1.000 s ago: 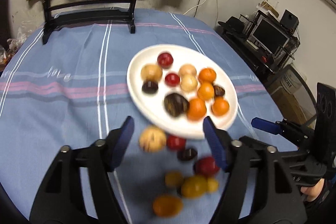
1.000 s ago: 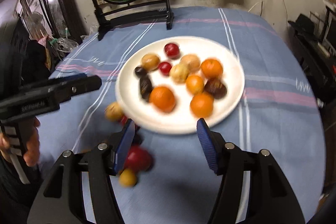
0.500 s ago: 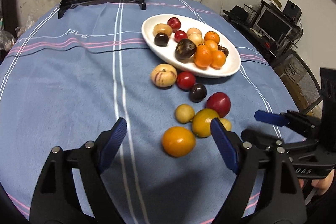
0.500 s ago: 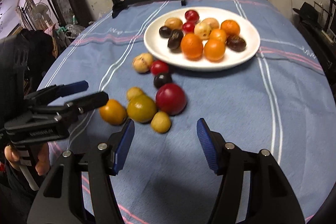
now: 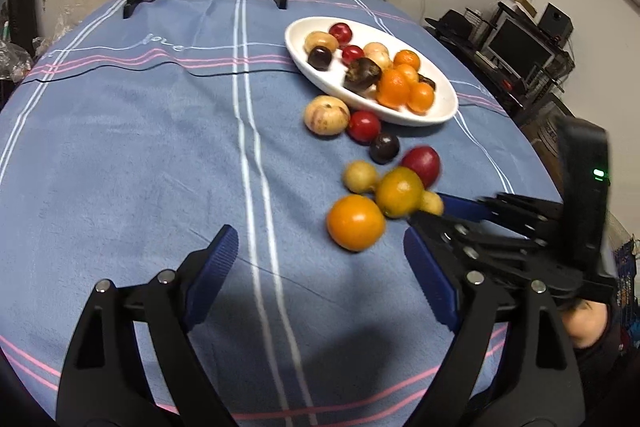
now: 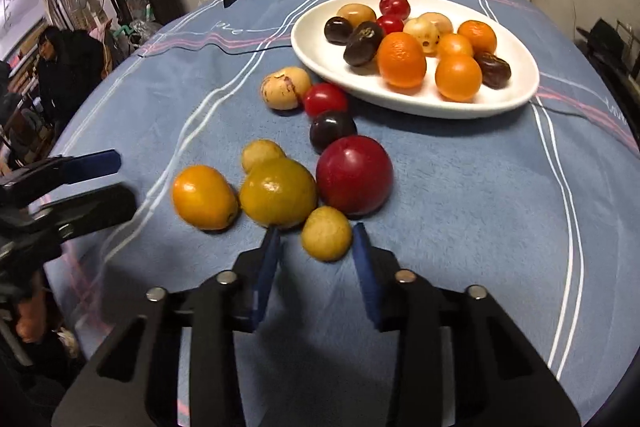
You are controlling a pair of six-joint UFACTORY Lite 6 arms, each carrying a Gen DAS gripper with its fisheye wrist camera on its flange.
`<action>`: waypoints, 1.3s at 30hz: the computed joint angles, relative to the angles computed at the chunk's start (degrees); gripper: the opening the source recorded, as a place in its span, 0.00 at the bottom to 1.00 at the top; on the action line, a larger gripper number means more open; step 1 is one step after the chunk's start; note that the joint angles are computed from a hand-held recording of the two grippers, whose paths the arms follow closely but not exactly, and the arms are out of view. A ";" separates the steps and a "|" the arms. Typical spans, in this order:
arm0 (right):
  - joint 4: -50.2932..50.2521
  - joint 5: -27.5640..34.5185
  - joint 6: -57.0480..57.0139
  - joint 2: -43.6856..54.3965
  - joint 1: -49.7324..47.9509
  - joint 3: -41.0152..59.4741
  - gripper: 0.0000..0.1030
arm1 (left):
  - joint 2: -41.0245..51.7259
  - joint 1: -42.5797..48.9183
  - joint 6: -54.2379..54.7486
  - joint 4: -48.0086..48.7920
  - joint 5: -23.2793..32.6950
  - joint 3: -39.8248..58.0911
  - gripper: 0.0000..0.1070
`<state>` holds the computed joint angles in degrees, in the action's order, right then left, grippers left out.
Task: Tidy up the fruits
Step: 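Grasp a small yellow-green fruit with the right tool while the left tool grasps an orange-yellow tomato, then lower both held fruits onto the white plate and open both tools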
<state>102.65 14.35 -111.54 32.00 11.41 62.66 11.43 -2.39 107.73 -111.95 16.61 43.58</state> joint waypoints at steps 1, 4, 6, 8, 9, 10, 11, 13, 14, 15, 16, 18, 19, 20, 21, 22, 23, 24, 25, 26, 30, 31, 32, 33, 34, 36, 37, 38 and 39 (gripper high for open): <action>2.72 0.72 -2.64 -0.01 -0.34 -0.47 0.25 | 0.29 -0.70 0.29 -0.20 0.01 0.03 0.81; -0.08 1.89 -0.23 -2.49 -2.18 -2.84 0.25 | 2.14 -3.65 1.92 -1.51 -0.60 1.23 0.81; -0.76 3.28 0.11 -5.11 -4.37 -5.58 0.25 | 4.37 -5.65 4.07 -3.95 -1.22 2.78 0.81; -1.54 4.77 0.33 -7.68 -7.20 -8.16 0.25 | 6.56 -6.81 5.90 -5.96 -1.41 4.26 0.81; -1.92 5.14 0.60 -8.37 -8.11 -8.84 0.25 | 8.03 -7.54 7.72 -8.08 -1.84 5.34 0.80; -1.96 5.46 0.62 -8.91 -8.93 -9.42 0.25 | 9.32 -7.99 9.27 -9.91 -2.19 6.33 0.80; -1.86 5.78 0.52 -9.35 -9.66 -9.94 0.25 | 10.52 -7.99 9.85 -10.45 -2.22 7.24 0.74; -2.12 7.06 0.67 -10.08 -11.19 -11.04 0.25 | 12.78 -7.94 9.92 -10.31 -2.03 9.11 0.60; -2.37 7.68 0.96 -10.10 -11.63 -11.19 0.25 | 13.63 -7.87 9.16 -9.51 -2.14 10.02 0.51; -2.84 8.36 1.48 -10.09 -12.07 -11.29 0.25 | 14.21 -7.91 10.35 -10.68 -2.45 10.64 0.48; -3.01 8.75 1.73 -10.11 -12.19 -11.40 0.25 | 14.47 -7.86 11.57 -11.74 -2.32 10.87 0.46; -3.02 9.22 1.76 -10.31 -11.99 -11.82 0.25 | 14.62 -7.82 13.07 -13.41 -2.42 10.94 0.38; -3.04 9.27 1.84 -10.38 -11.83 -11.89 0.25 | 14.44 -7.37 11.20 -11.71 -1.59 10.65 0.38; -3.07 9.40 1.81 -10.71 -11.61 -12.17 0.25 | 14.05 -6.94 9.76 -10.23 -0.77 10.19 0.38; -3.36 9.46 2.01 -10.94 -11.55 -12.20 0.25 | 13.15 -6.70 9.07 -9.49 -0.02 9.37 0.38; -3.31 9.47 1.94 -11.29 -11.42 -12.42 0.25 | 11.89 -6.94 10.25 -10.53 0.05 8.37 0.38; -3.25 9.53 1.95 -11.57 -11.22 -12.49 0.25 | 10.94 -7.23 11.34 -11.61 -0.09 7.64 0.38; -3.18 9.56 1.93 -11.71 -11.13 -12.51 0.25 | 9.46 -7.43 12.03 -12.23 0.00 6.55 0.38; -3.07 9.59 1.86 -11.85 -11.01 -12.55 0.25 | 8.38 -7.51 11.72 -11.91 0.23 5.85 0.38; -2.87 9.57 1.76 -11.92 -10.81 -12.55 0.25 | 7.51 -7.57 11.54 -11.74 0.40 5.22 0.38; -3.66 9.56 2.65 -12.21 -10.63 -12.31 0.25 | 4.86 -7.52 7.52 -7.55 0.69 4.30 0.38; -4.02 9.57 3.02 -12.08 -10.72 -12.03 0.25 | 4.39 -7.31 6.29 -6.07 0.90 4.23 0.38; -4.79 9.59 3.77 -11.87 -10.87 -11.51 0.25 | 3.77 -7.12 4.17 -3.65 0.96 4.36 0.38; -6.44 9.74 5.26 -11.57 -11.28 -10.53 0.25 | 3.83 -7.03 1.38 -0.63 0.83 5.24 0.38; -7.64 9.96 6.37 -11.31 -11.60 -9.72 0.25 | 4.11 -6.87 -1.30 2.48 0.78 6.16 0.38; -10.73 10.41 9.24 -10.71 -12.31 -7.52 0.25 | 5.52 -6.98 -8.98 10.99 -0.34 9.59 0.38; -11.66 10.33 10.02 -10.50 -12.55 -6.47 0.25 | 6.01 -6.96 -11.45 13.89 -1.07 11.03 0.38; -13.19 9.92 11.34 -10.21 -12.72 -4.89 0.25 | 6.45 -7.10 -14.00 16.76 -1.79 12.46 0.38; -14.44 9.79 12.39 -9.92 -12.89 -3.71 0.25 | 7.43 -6.95 -18.28 21.42 -2.30 14.88 0.38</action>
<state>88.21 24.15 -99.15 22.08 -1.47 58.95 18.86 -9.33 89.46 -90.54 14.31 58.46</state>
